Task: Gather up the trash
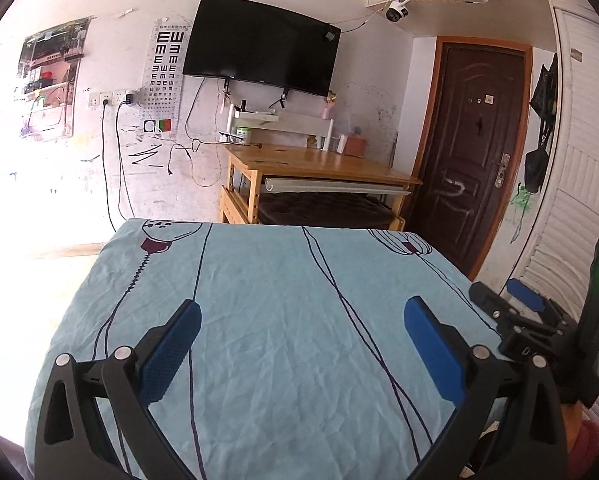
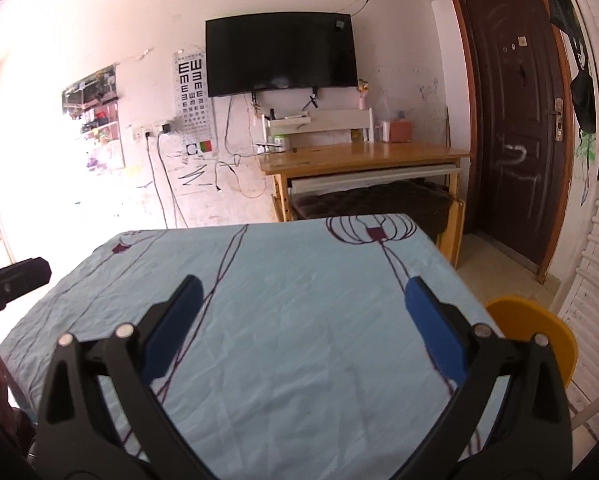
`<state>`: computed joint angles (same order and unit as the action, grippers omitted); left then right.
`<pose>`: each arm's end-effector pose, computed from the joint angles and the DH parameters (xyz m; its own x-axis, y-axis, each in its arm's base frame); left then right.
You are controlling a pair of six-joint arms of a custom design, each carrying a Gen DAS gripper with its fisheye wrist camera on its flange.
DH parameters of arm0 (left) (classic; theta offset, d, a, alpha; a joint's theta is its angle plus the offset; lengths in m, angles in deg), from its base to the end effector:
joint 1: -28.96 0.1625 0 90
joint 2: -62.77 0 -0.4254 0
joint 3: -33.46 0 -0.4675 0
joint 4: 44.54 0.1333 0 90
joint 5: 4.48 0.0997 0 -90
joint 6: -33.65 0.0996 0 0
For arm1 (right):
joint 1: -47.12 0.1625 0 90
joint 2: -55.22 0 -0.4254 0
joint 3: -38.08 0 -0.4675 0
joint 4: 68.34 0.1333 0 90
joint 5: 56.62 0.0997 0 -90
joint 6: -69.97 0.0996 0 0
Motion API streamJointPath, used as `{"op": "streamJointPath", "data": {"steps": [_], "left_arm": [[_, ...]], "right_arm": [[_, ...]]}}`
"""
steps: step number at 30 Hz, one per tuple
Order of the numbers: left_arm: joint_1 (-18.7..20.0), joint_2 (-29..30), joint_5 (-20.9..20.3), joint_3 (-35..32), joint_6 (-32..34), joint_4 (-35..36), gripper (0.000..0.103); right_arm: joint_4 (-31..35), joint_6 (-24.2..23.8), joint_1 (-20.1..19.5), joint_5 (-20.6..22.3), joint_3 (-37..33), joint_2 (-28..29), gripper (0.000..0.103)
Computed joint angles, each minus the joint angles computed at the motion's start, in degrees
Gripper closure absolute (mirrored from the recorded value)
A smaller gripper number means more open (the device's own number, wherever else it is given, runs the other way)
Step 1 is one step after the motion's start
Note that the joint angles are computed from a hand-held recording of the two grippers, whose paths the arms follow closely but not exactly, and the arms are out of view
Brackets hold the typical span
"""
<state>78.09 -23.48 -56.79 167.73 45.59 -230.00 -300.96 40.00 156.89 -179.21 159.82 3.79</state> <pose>-0.1581 -0.4795 0.2596 -0.7822 0.2792 -0.5570 0.6178 0.4637 -0.6351 0.2552 -0.4746 0.1244 -0.7859 0.0286 0.6177 -0.5718 0.3466 -0.7436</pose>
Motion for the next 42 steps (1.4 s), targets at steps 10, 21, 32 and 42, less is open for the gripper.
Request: {"op": "streamJointPath", "data": {"steps": [10, 21, 32, 42], "left_arm": [[-0.91, -0.41, 0.42, 0.13, 0.14, 2.5, 0.007], [-0.59, -0.31, 0.03, 0.2, -0.5, 3.27, 0.007], [0.08, -0.02, -0.31, -0.16, -0.94, 3.62, 0.007], [0.39, 0.1, -0.47, -0.25, -0.93, 3.76, 0.007]], "right_arm": [[0.74, -0.52, 0.82, -1.1, 0.27, 1.62, 0.006], [1.21, 0.38, 0.39, -1.24, 0.44, 1.41, 0.006], [1.27, 0.31, 0.5, -1.31, 0.26, 1.79, 0.006], [0.91, 0.13, 0.52, -1.3, 0.26, 1.95, 0.006]]}}
